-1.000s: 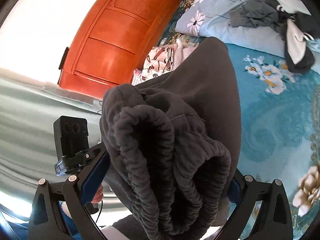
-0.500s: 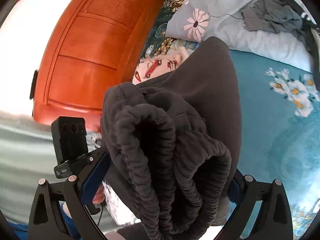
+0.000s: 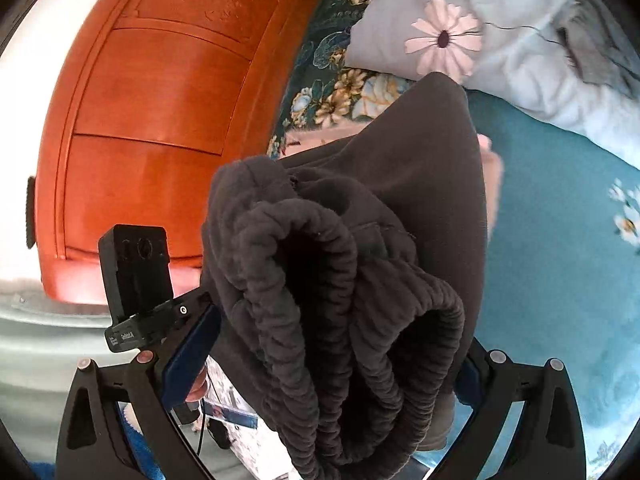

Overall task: Fold clothes
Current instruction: 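Carry the folded sweatpants with both tools toward the pink fuzzy garment, then lower the sweatpants onto the pink fuzzy garment and open both tools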

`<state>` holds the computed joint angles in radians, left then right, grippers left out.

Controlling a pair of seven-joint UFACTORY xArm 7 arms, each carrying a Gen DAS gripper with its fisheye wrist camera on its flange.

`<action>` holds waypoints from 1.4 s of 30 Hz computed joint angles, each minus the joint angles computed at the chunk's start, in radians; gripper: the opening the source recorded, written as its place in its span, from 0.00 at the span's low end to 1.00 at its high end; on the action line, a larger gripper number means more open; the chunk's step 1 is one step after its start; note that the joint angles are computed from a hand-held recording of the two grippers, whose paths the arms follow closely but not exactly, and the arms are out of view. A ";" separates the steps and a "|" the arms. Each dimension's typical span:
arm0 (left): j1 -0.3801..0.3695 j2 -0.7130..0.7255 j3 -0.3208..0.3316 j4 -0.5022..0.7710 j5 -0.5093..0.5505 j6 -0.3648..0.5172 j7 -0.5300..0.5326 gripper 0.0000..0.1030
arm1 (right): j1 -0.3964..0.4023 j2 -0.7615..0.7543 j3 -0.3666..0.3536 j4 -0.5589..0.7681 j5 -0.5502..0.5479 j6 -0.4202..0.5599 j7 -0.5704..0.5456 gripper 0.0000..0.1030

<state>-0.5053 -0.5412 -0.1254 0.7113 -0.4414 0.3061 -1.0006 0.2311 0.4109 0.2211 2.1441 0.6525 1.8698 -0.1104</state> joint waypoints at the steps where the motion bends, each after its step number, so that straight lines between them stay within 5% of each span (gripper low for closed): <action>1: -0.012 -0.008 0.029 -0.012 -0.009 0.009 0.026 0.89 | 0.018 0.030 0.006 0.038 -0.012 0.006 0.010 0.98; 12: -0.079 -0.017 0.191 -0.096 -0.193 0.019 0.284 0.89 | 0.163 0.399 0.071 0.533 -0.120 0.127 0.179 0.98; 20: -0.088 0.074 0.266 -0.037 -0.347 0.100 0.555 0.89 | 0.115 0.243 0.042 0.193 -0.105 0.025 0.122 0.98; 26: -0.040 0.127 0.258 0.006 -0.411 0.155 0.680 0.89 | 0.090 0.190 0.033 0.089 -0.078 -0.021 0.113 0.98; 33: 0.045 0.135 0.176 -0.010 -0.475 0.143 0.695 0.91 | 0.071 0.135 0.021 -0.019 -0.067 -0.039 0.106 0.99; 42: 0.191 -0.059 0.041 -0.117 -0.211 0.175 0.358 0.91 | 0.064 0.203 0.031 0.127 -0.069 0.036 0.114 0.98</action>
<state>-0.3147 -0.5999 -0.0843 0.5945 -0.6523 0.4812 -0.6427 0.2951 0.6136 0.2524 2.2712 0.5833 1.9060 0.0036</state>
